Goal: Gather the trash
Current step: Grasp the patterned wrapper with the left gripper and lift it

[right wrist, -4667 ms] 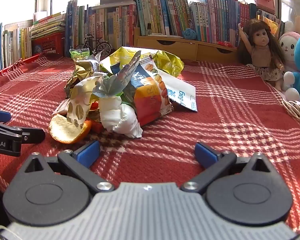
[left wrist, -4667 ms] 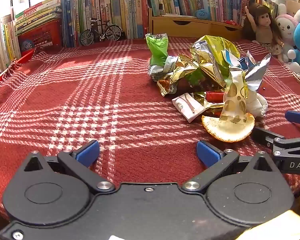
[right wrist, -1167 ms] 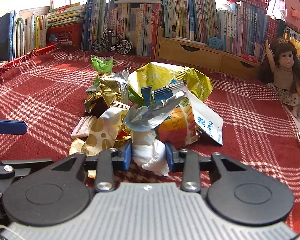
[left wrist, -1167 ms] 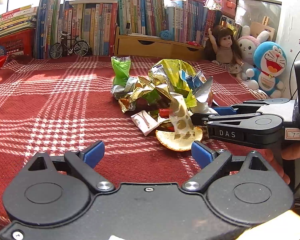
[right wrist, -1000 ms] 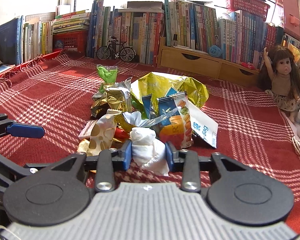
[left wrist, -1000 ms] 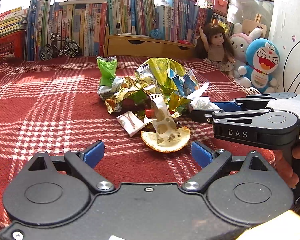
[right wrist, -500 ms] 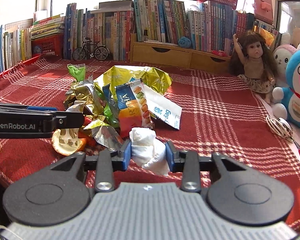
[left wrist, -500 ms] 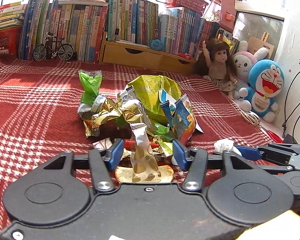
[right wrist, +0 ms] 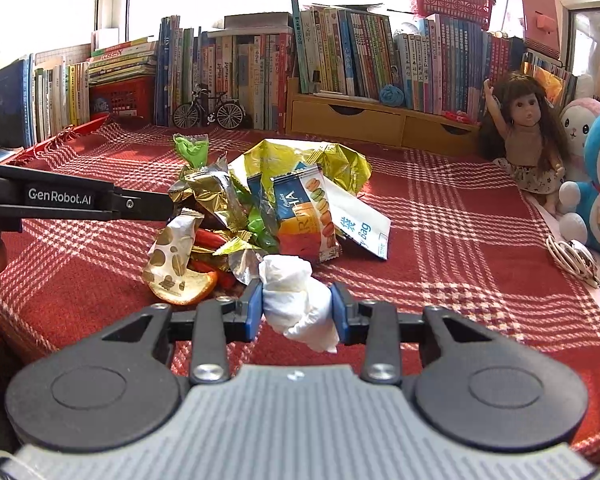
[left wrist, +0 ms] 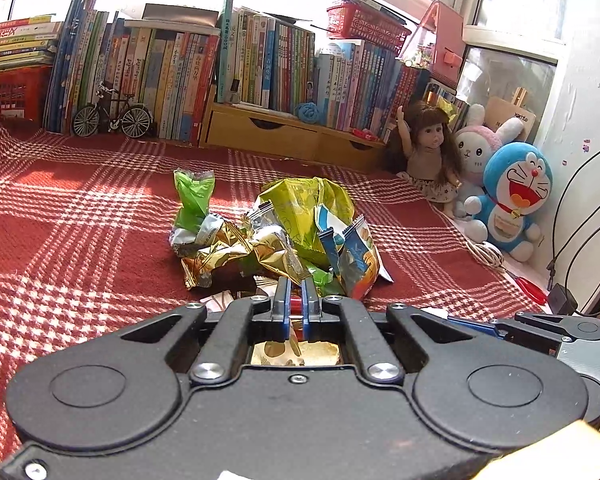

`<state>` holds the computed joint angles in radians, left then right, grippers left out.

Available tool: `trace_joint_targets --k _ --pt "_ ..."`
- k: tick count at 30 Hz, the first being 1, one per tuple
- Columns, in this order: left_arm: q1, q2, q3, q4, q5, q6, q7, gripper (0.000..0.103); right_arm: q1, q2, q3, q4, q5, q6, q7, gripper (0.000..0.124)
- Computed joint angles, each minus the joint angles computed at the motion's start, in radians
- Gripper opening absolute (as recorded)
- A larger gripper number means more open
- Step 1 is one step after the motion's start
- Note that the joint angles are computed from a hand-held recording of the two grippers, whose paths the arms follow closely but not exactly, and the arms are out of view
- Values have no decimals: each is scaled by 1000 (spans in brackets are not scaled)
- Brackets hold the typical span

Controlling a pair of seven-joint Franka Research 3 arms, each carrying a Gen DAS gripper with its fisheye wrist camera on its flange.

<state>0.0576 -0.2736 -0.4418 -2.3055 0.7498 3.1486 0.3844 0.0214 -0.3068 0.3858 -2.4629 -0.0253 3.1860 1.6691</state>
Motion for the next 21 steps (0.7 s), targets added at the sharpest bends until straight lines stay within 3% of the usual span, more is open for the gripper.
trace_joint_targets --k 3,5,7,9,15,16,17,19,21 --pt "100 -31 -87 -5 67 -11 -87 15 -9 -13 15 -7 -6 -1 4 43" --pt "97 -18 -89 0 85 -28 -99 47 -17 -24 27 -15 -10 -3 11 43" --pt "55 19 -57 13 84 -42 -85 54 -24 -33 35 -23 -13 -2 16 43" --pt "15 57 -31 36 84 -78 -81 54 -20 -40 33 -32 -11 -6 18 44" --pt "-16 153 -7 117 189 -143 -190 51 4 -48 13 -52 -4 -11 12 44" --pt "-22 162 1 128 210 -147 -206 47 11 -47 7 -53 -1 -11 10 44" --pt "-32 167 13 133 219 -148 -207 34 19 -45 -1 -55 3 -10 6 44" --pt "-73 169 56 126 155 -126 -130 18 25 -42 -5 -56 7 -8 3 44" --pt "-100 161 89 113 142 -106 -117 16 28 -38 -6 -58 11 -4 0 44"
